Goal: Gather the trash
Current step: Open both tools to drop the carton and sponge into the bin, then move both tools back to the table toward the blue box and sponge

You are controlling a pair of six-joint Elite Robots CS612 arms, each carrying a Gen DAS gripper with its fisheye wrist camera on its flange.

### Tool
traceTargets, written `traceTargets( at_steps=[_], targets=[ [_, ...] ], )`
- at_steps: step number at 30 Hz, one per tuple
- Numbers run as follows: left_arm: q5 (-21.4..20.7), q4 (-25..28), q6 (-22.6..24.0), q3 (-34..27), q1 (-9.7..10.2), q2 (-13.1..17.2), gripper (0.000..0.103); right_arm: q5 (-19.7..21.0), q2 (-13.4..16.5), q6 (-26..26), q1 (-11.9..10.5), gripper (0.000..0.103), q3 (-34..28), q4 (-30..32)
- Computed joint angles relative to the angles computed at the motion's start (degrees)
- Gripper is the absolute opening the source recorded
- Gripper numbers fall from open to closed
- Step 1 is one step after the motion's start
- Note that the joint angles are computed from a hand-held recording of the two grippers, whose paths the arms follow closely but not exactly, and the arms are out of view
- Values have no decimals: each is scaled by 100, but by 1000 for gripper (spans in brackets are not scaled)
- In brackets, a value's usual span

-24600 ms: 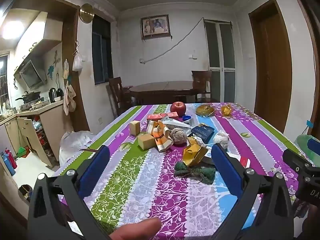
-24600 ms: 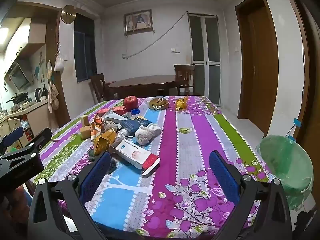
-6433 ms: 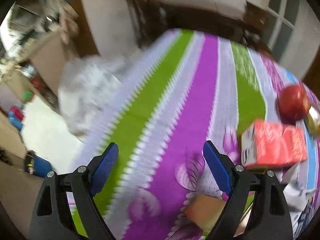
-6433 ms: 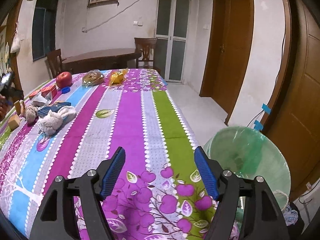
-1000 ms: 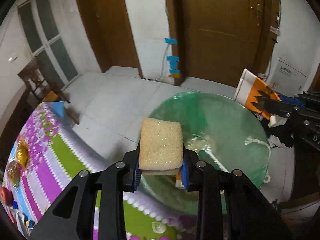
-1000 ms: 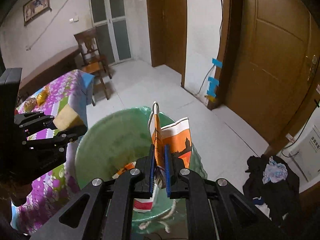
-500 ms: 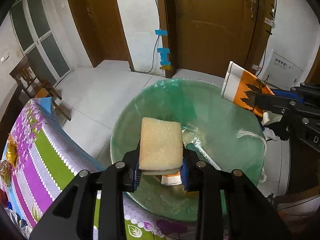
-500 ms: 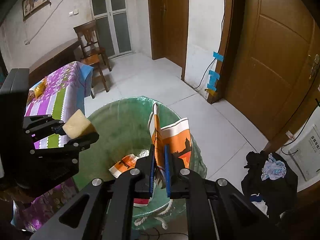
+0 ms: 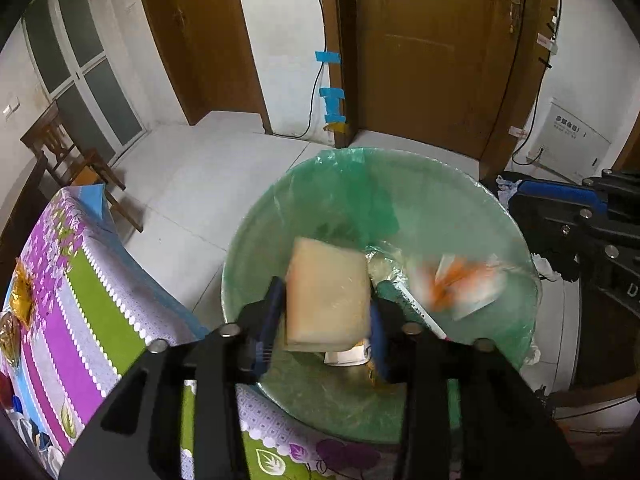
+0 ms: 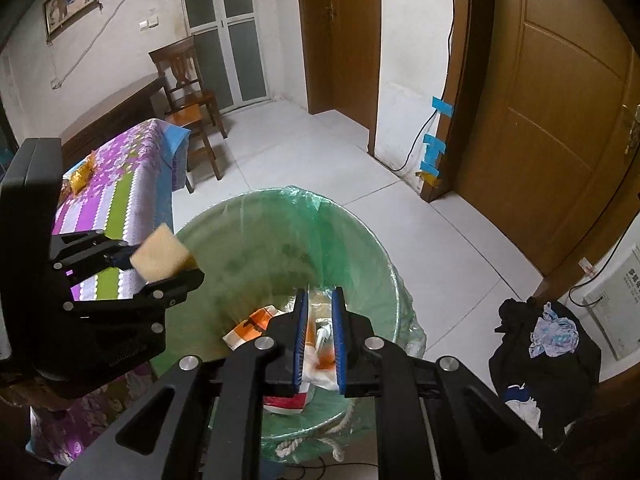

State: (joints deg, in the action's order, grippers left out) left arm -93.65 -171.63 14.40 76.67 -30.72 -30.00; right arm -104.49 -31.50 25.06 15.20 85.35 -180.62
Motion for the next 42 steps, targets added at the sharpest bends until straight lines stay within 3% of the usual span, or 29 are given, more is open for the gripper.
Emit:
traceTargets(
  at_steps=[18, 20, 22, 23, 26, 30, 34, 42],
  targets=[
    [71, -379, -121, 308, 6, -133, 41, -109, -37, 135, 42, 13, 133, -212],
    [131, -529, -205, 414, 15, -175, 46, -163, -36, 164, 63, 13, 171, -342],
    [268, -871, -340, 612, 29, -231, 58, -163, -24, 257, 82, 19, 222, -606],
    [346, -986, -382, 682, 34, -250, 58, -152, -7, 334, 99, 23, 235, -783],
    [563, -1293, -487, 950, 67, -347, 59, -187, 67, 366, 198, 24, 183, -1248],
    [851, -1775, -828, 1397, 192, -529, 63, -70, 201, 39, 400, 24, -90, -1793],
    [1131, -2106, -1282, 1783, 398, -711, 65, 280, 359, -417, 600, 26, -518, -1959],
    [1975, -2855, -2203, 2660, 925, -1103, 70, 1079, 727, -999, 1004, 34, -1472, -1398]
  ],
)
